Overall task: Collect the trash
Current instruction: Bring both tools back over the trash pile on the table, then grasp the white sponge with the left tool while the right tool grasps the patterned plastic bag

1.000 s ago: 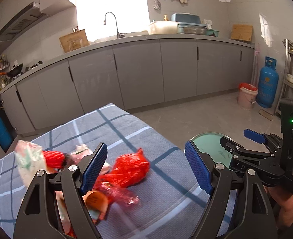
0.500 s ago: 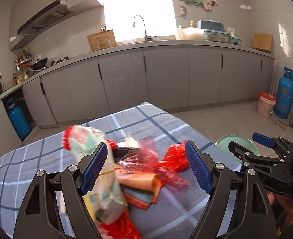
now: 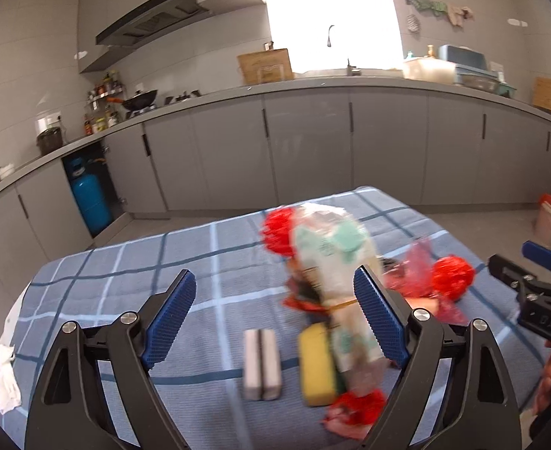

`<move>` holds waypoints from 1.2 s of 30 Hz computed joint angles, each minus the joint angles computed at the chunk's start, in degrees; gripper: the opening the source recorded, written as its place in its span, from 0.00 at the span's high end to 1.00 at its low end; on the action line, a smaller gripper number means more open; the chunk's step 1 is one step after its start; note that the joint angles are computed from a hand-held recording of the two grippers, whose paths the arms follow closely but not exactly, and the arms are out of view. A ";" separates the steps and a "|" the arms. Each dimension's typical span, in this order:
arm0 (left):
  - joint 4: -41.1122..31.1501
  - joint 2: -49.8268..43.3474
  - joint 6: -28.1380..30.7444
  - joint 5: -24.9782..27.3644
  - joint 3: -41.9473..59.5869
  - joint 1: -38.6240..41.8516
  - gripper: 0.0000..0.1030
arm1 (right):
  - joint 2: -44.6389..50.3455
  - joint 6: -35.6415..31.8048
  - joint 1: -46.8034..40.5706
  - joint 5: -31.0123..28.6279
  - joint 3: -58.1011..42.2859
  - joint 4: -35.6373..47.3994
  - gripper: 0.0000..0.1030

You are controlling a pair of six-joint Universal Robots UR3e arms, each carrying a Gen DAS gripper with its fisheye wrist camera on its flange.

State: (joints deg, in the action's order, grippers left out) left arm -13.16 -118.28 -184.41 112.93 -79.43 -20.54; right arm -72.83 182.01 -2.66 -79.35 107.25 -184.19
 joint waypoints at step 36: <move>0.60 5.99 -3.10 -6.36 -15.47 8.23 0.73 | 8.61 -2.18 13.10 -4.00 -14.83 3.83 0.18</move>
